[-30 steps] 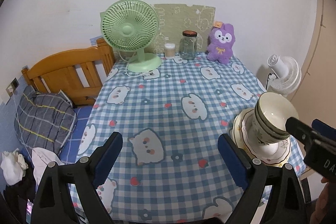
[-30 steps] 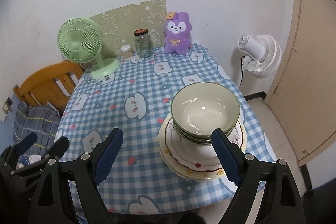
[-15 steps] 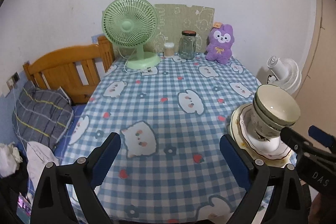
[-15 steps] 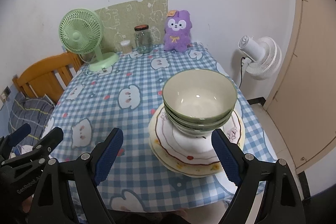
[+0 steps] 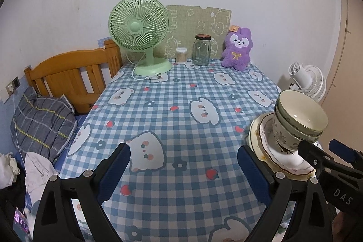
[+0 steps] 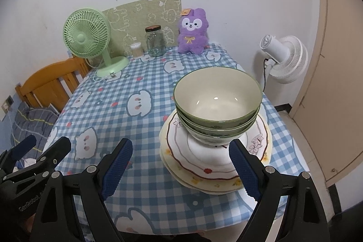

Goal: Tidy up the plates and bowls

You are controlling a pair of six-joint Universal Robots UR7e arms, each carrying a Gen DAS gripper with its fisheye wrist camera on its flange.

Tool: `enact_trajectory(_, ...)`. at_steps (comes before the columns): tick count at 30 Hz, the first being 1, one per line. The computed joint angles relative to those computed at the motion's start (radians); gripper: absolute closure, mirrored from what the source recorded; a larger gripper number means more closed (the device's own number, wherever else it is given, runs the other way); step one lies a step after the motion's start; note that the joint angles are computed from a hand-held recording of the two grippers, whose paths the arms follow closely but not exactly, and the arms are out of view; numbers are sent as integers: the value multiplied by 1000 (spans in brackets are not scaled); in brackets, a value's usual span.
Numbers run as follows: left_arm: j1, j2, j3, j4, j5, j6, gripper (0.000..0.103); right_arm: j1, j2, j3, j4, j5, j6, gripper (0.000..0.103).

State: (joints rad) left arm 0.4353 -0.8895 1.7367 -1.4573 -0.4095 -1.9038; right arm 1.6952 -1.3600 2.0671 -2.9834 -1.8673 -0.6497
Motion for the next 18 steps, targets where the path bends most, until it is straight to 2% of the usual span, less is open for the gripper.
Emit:
enact_trajectory(10, -3, 0, -11, 34, 7, -30, 6, 7, -6, 1, -21, 9, 5, 7)
enact_trajectory(18, -6, -2, -14, 43, 9, -31, 5, 12, -13, -6, -7, 10, 12, 6)
